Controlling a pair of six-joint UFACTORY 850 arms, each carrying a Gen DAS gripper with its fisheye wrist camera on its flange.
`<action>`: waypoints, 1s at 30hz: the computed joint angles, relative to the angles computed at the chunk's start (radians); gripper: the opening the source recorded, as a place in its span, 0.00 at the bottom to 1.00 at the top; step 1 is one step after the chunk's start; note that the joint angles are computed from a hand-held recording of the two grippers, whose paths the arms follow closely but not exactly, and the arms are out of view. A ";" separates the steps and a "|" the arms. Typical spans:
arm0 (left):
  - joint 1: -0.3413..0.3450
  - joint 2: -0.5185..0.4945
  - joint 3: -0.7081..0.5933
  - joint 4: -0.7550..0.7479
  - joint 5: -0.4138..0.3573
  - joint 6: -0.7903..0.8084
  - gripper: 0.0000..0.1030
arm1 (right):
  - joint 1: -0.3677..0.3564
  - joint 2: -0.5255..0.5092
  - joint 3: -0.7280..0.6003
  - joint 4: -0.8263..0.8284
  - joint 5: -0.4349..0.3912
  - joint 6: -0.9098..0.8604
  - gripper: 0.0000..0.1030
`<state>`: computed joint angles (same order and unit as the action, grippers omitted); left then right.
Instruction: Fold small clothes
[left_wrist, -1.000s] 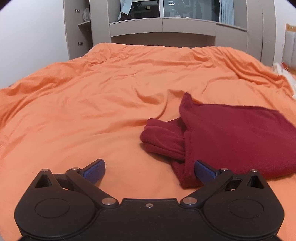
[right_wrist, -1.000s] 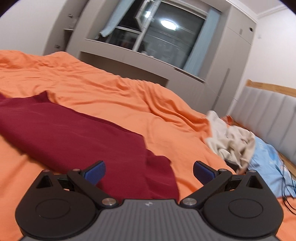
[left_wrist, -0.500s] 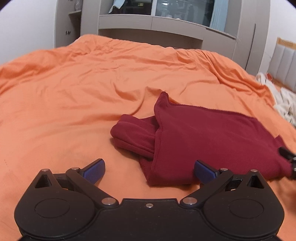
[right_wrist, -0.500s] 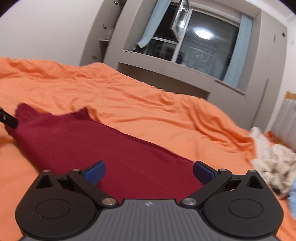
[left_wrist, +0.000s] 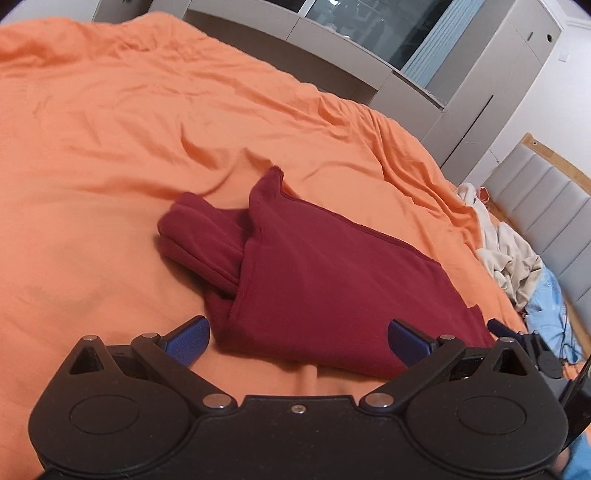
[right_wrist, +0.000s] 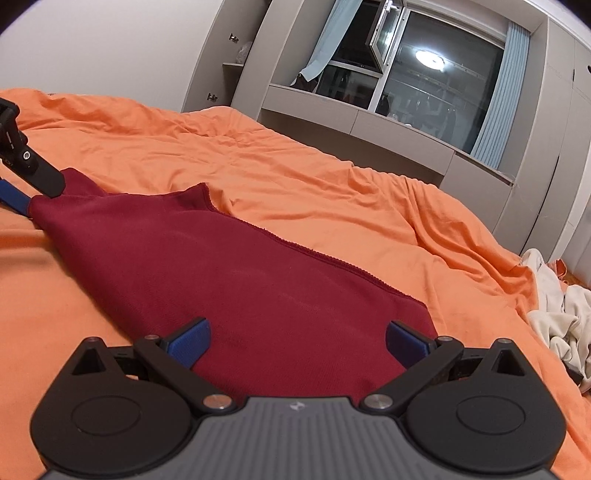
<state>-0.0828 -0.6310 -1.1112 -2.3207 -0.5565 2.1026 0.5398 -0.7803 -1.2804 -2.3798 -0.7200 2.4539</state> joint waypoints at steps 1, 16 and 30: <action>-0.001 -0.002 -0.001 -0.004 -0.002 -0.004 0.99 | 0.000 -0.001 0.000 0.000 0.003 0.001 1.00; -0.041 -0.055 -0.075 -0.236 0.077 0.045 0.89 | -0.009 -0.010 -0.007 -0.014 0.027 0.029 1.00; -0.067 -0.084 -0.124 -0.341 0.149 0.152 0.82 | -0.011 -0.014 -0.009 -0.020 0.032 0.040 1.00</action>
<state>-0.1497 -0.7149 -1.2351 -2.6615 -0.4077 2.2550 0.5291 -0.7940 -1.2892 -2.4000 -0.6876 2.4943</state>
